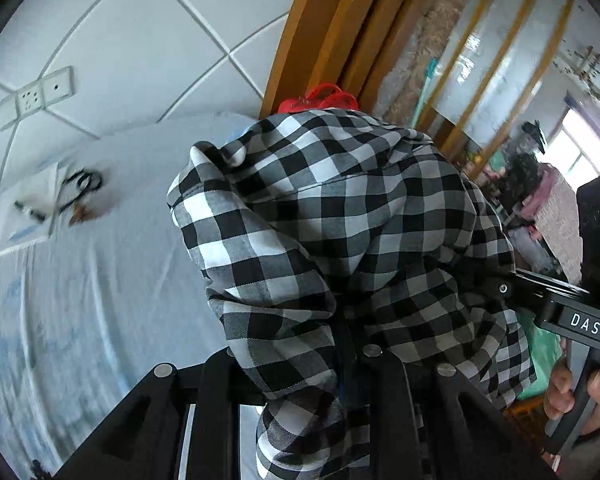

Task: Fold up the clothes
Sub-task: 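Carry the shirt with both tools toward the blue clothes stack, then lower the shirt onto the blue clothes stack and open both tools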

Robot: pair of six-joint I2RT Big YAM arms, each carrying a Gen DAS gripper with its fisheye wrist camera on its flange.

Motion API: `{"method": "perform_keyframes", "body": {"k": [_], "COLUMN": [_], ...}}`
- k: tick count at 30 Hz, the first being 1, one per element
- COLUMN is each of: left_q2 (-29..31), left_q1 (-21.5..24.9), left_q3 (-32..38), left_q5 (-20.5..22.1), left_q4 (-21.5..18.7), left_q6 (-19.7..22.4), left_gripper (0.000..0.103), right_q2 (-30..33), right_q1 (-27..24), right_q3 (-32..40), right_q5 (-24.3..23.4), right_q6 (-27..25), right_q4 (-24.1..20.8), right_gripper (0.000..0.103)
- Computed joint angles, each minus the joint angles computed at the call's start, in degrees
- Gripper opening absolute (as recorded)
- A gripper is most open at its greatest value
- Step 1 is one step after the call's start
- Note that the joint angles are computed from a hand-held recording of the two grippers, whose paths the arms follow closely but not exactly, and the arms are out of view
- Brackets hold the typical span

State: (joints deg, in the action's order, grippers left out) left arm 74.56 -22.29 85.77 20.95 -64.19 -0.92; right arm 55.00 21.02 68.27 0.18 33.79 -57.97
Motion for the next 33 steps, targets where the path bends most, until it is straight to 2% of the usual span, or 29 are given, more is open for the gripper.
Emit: {"method": "perform_keyframes", "body": {"k": [3,6,10,13,15,17,18,19,20,23,25,27,30,31,33], "left_q2": [6.9,14.8,27.1,35.2,40.0,44.3,45.6,46.3,46.6,45.5,44.3,41.7,34.8,32.6,28.5], "left_q1": [-4.2,-6.6,-7.7,-7.8,-7.8,-7.9,-7.8,-7.6,-7.5,-7.1,-6.6,-6.2,-7.7,-8.2,-9.1], "left_q3": [7.6,17.3,33.6,44.3,50.2,54.8,55.7,55.6,55.0,51.2,49.5,46.2,38.4,36.1,32.1], "left_q5": [-5.1,-9.2,-12.2,-15.0,-18.7,-23.0,-24.3,-25.0,-25.4,-26.1,-24.8,-24.5,-26.2,-26.8,-28.9], "left_q4": [1.6,0.4,-4.4,-8.3,-11.3,-14.2,-15.0,-15.2,-15.1,-12.9,-11.9,-9.9,-5.4,-4.2,-2.5], "left_q6": [-4.7,-7.0,-8.0,-7.7,-6.8,-6.2,-6.1,-6.1,-6.1,-5.7,-6.7,-7.3,-8.3,-8.5,-8.6], "left_gripper": [0.022,0.022,0.023,0.029,0.039,0.055,0.059,0.071,0.079,0.082,0.082,0.082,0.082,0.082,0.082], "right_q2": [2.9,8.3,15.9,20.9,24.7,26.8,27.9,29.2,30.2,32.2,32.9,32.3,30.6,29.5,27.3], "right_q1": [-9.9,-18.1,-24.8,-27.6,-29.2,-30.0,-30.4,-30.7,-30.9,-30.6,-30.1,-29.6,-29.4,-29.2,-28.6], "right_q3": [2.7,7.0,13.1,16.4,18.4,18.7,18.9,19.2,19.5,19.1,18.3,17.6,16.8,16.2,14.9], "right_q5": [-8.6,-15.9,-22.1,-25.2,-25.9,-24.4,-23.3,-21.8,-20.6,-18.5,-17.2,-15.8,-14.7,-14.5,-13.7], "right_q6": [-8.1,-14.5,-19.3,-20.1,-20.3,-20.1,-20.2,-20.4,-20.7,-22.5,-23.5,-23.7,-23.9,-24.1,-24.8], "right_q4": [0.9,1.5,1.7,1.8,2.2,3.1,3.3,2.8,2.3,1.3,1.2,2.2,3.4,3.9,4.9], "right_gripper": [0.022,0.022,0.022,0.025,0.034,0.056,0.062,0.074,0.079,0.080,0.080,0.080,0.080,0.083,0.095]}}
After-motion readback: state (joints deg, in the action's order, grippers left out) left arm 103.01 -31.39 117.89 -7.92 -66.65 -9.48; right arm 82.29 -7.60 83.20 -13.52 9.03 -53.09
